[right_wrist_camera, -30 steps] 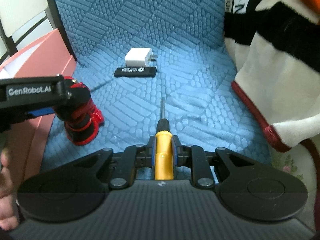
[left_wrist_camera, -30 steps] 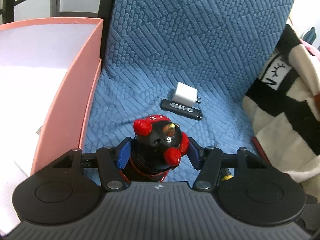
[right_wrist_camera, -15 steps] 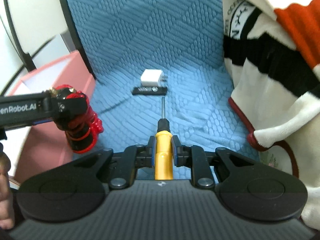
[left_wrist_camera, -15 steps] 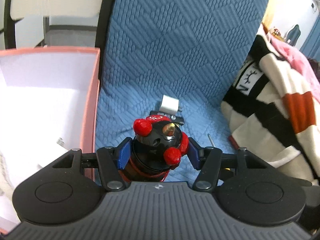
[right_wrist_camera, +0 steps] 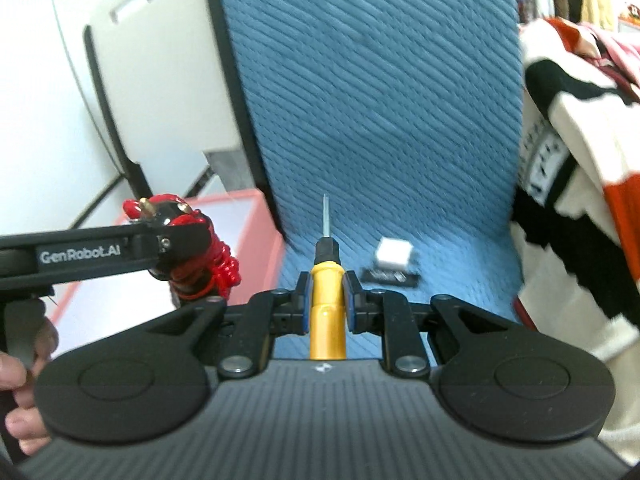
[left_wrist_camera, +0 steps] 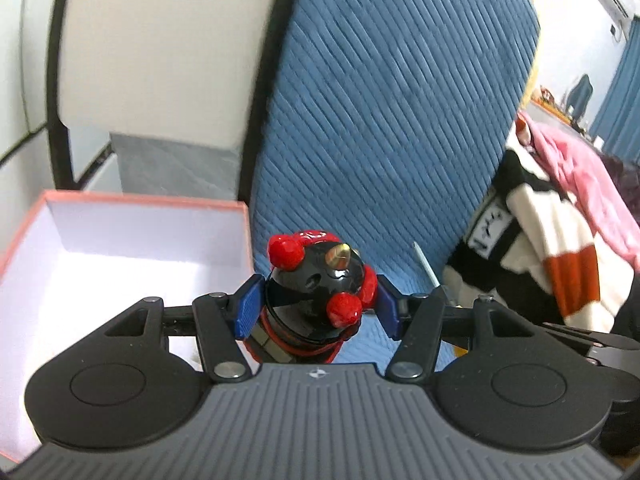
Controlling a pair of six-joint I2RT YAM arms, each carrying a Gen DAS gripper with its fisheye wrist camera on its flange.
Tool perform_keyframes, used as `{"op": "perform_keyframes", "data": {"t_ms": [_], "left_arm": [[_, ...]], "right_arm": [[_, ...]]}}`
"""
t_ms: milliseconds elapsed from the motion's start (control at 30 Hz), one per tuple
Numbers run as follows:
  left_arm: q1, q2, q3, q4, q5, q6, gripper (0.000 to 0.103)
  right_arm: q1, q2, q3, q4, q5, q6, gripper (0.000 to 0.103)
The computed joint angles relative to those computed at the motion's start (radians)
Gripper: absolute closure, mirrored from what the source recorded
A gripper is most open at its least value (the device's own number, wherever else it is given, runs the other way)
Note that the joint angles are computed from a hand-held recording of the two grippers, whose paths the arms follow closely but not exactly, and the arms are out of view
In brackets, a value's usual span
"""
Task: Organize rigid objects
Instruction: 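Carry both held items over the pink box and open both grippers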
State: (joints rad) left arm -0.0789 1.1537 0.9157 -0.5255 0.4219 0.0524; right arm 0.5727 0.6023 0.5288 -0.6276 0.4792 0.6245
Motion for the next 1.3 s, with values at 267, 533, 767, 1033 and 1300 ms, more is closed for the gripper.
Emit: {"op": "perform_keyframes", "data": {"t_ms": [267, 533, 767, 1033, 1300], "left_arm": [[0.223, 0.067, 0.140, -0.090, 0.119, 0.112, 0.039], [0.436, 0.193, 0.200, -0.135, 0.175, 0.272, 0.039], [0.546, 0.314, 0.188, -0.119, 0.160, 0.371, 0.039], [0.601, 0.452, 0.154, -0.057, 0.108, 0.433, 0.039], [0.599, 0.519, 0.141, -0.038, 0.090, 0.423, 0.039]], "right_arm": [[0.128, 0.207, 0.154, 0.083, 0.059, 0.015, 0.083], [0.208, 0.459, 0.241, 0.209, 0.034, 0.054, 0.083], [0.222, 0.697, 0.300, 0.308, -0.045, 0.085, 0.083], [0.214, 0.893, 0.326, 0.394, -0.124, 0.089, 0.083], [0.221, 0.933, 0.315, 0.424, -0.143, 0.091, 0.082]]}}
